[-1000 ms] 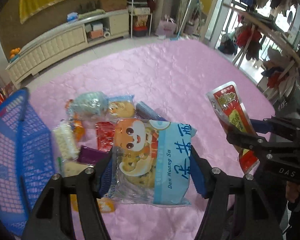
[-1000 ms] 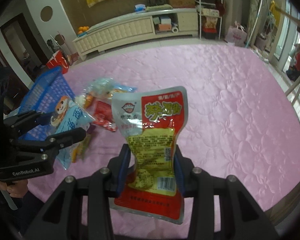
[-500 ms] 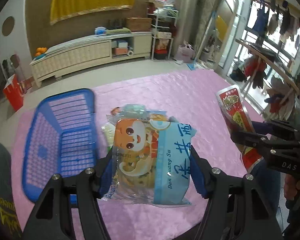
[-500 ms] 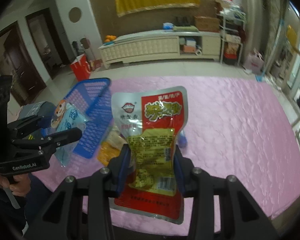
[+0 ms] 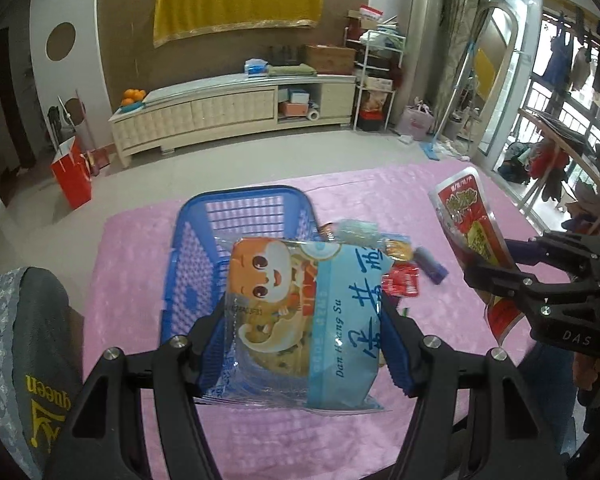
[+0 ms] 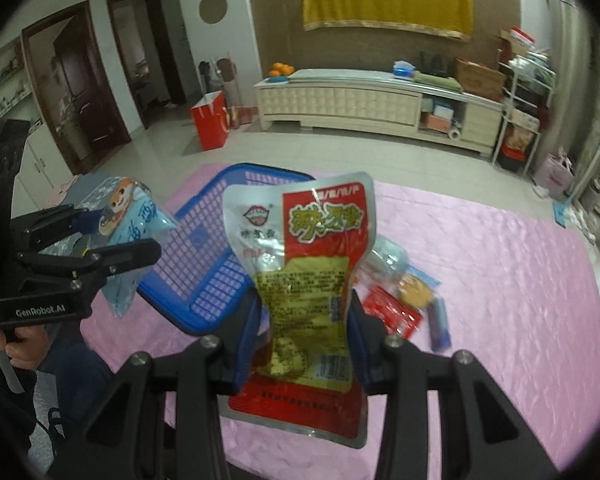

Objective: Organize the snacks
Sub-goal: 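Carry the bread packet into the blue basket and open the left gripper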

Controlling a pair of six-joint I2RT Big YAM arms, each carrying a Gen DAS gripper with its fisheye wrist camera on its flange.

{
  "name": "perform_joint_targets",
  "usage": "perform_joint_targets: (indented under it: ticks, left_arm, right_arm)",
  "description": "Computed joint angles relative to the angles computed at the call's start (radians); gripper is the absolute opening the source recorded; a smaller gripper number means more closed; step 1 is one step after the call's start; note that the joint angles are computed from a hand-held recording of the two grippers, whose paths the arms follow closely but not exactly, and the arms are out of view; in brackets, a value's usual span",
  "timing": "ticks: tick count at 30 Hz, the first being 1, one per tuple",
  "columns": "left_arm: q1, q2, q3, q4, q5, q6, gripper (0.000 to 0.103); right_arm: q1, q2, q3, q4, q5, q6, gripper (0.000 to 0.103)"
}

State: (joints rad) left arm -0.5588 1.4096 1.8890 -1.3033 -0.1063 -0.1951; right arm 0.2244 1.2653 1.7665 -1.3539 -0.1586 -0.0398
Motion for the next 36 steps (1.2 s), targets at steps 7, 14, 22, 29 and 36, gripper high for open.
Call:
perform_joint_targets:
  ticks: [7, 14, 22, 29, 36]
  left_arm:
    - [0.088, 0.049, 0.041, -0.046, 0.049, 0.024, 0.063]
    - [0.131, 0.178, 0.165, -0.129, 0.070, 0.048, 0.063]
    - [0.157, 0.334, 0.334, -0.216, 0.093, 0.064, 0.064]
    - [0.161, 0.423, 0.428, -0.251, 0.101, 0.069, 0.064]
    - [0.154, 0.410, 0.402, -0.183, 0.019, 0.082, 0.082]
  right_arm:
    - [0.049, 0.086, 0.058, -0.003, 0.002, 0.012, 0.045]
    - [0.059, 0.190, 0.136, -0.018, 0.009, 0.009, 0.045]
    - [0.059, 0.258, 0.180, -0.020, 0.006, 0.015, 0.045]
    - [0.041, 0.288, 0.205, -0.023, -0.003, 0.019, 0.045]
    - [0.043, 0.296, 0.232, -0.047, 0.017, 0.022, 0.045]
